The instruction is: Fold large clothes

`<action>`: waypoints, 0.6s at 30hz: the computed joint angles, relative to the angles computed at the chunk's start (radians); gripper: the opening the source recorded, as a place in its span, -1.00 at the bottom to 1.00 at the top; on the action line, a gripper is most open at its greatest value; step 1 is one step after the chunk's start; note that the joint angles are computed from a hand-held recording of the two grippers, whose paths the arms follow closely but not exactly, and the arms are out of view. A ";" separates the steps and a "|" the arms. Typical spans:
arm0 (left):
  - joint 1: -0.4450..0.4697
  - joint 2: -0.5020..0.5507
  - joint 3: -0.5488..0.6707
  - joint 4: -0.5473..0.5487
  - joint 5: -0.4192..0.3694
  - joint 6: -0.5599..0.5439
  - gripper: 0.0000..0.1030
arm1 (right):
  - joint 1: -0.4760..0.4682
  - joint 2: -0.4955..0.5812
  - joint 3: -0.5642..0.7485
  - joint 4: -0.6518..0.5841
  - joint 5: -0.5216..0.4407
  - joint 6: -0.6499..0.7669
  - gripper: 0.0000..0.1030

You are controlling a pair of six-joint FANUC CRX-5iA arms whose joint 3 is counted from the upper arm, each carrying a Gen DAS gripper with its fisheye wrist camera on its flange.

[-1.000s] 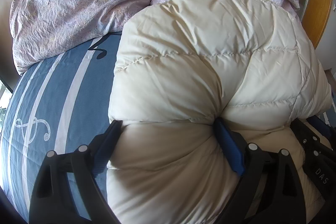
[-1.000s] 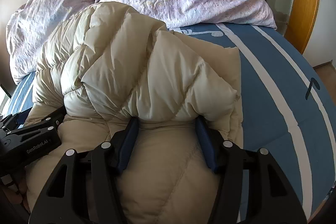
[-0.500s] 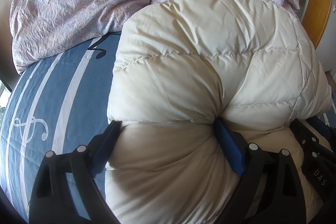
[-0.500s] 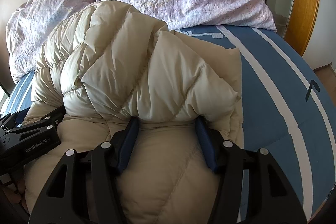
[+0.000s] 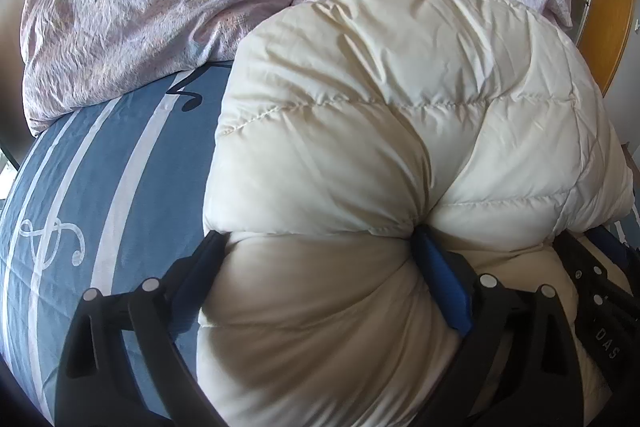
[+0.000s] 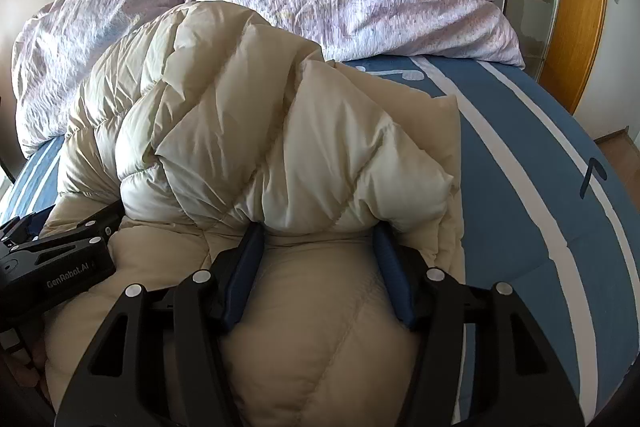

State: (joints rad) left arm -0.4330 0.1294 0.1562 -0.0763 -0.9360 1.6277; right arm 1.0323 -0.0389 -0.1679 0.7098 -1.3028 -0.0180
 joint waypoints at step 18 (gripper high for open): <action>0.005 0.001 -0.019 0.012 0.038 0.012 0.90 | -0.004 -0.007 -0.032 0.036 0.025 -0.016 0.15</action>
